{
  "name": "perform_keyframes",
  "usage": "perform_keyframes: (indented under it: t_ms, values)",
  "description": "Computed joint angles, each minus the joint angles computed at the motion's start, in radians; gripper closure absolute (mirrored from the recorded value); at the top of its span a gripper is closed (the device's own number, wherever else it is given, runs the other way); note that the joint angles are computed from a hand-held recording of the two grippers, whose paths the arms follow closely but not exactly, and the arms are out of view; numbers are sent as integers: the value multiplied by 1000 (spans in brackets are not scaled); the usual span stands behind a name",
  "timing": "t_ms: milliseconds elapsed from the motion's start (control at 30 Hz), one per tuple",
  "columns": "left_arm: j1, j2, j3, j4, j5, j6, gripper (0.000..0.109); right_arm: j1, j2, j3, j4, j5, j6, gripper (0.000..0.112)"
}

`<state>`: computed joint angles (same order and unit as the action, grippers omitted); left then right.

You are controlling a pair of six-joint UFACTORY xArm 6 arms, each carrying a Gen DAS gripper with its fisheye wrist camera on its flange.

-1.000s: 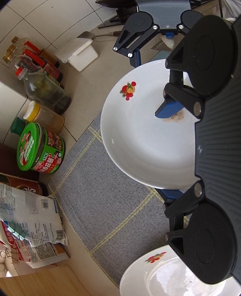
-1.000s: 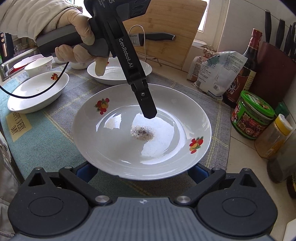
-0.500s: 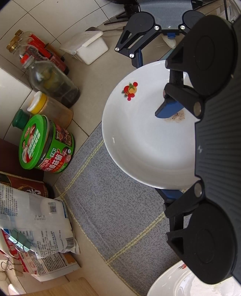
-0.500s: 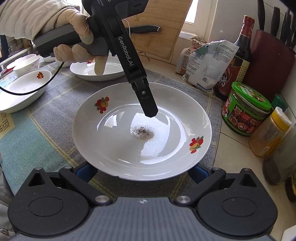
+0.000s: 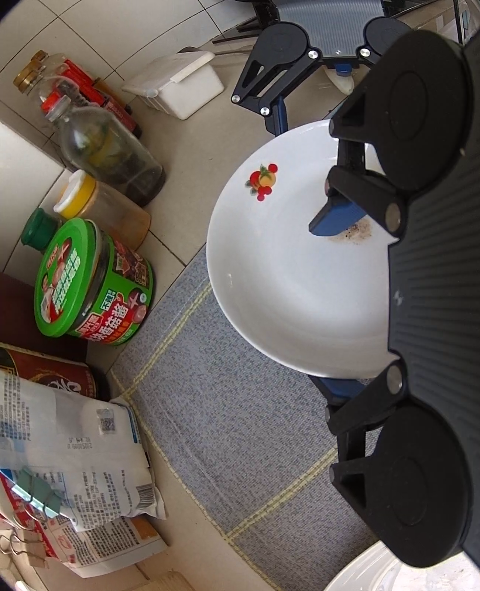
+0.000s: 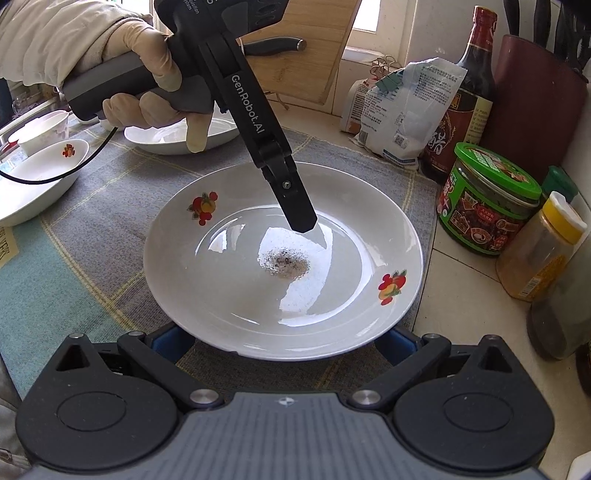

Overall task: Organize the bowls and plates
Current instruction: 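Lift and carry the stained plate with the left tool, then lower the stained plate onto the towel and open the left tool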

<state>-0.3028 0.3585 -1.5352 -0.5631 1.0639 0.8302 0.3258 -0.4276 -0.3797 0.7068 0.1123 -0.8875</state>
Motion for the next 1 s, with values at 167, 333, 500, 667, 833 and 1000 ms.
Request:
perform_keyframes:
  t_ms: [167,333,500,667,833,1000]
  values:
    - [-2,-2,4,2,-6,6,33,-1,4,-2,7,-1,-4,9]
    - [-5,-8,13,-3,-19,11,33,-3,-1,4,0,2,12,9]
    - [-14,-38,58,4,-64,40,31,-8,-21,19,-62,3,77,9]
    - [-23,-121,154,-25,-160,97,25,-24,-80,42,-126,38,140,9]
    - [-27,-240,271,-66,-251,168,24,-40,-157,53,-151,93,159,9]
    - [-17,-386,386,-125,-281,207,18,-44,-189,55,-363,62,420,9]
